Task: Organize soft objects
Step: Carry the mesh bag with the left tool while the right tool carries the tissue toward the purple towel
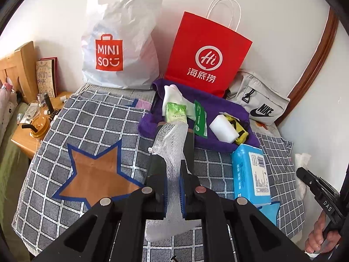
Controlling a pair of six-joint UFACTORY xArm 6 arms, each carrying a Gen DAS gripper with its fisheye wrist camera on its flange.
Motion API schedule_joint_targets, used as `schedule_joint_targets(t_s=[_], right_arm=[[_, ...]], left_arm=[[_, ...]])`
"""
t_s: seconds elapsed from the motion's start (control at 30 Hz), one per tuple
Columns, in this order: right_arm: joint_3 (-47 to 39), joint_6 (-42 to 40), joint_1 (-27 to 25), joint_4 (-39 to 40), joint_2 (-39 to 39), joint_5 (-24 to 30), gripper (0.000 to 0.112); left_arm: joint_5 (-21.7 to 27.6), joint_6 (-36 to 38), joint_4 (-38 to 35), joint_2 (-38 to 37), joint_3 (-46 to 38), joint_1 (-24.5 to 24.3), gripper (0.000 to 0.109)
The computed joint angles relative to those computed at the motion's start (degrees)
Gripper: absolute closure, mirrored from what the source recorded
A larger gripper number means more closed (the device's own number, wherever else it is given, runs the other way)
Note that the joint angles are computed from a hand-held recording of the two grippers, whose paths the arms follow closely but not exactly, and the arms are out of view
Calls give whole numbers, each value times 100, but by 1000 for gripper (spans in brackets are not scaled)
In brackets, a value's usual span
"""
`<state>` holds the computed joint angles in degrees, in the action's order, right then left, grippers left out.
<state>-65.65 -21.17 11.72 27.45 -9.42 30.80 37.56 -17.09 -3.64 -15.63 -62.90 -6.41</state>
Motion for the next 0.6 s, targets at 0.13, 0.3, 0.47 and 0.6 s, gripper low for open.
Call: schedule_joint_targets(t_s=[0.13,0.3,0.47,0.6], right_arm=[[-238,-32,-34,35,175,21,102],[-529,-124,-75,134,409,23,102],[-840,-306,-108,275,680,35,102],[-1120,-398,-138,351,957,49,102]], left_arm=[[52,-13,51,171,-244,-12,100],[109,-72,171,383,-507,-13,100],[174,-159,344,619,-797,-29,100],[243,-184,385,883,-1095,-34,100]])
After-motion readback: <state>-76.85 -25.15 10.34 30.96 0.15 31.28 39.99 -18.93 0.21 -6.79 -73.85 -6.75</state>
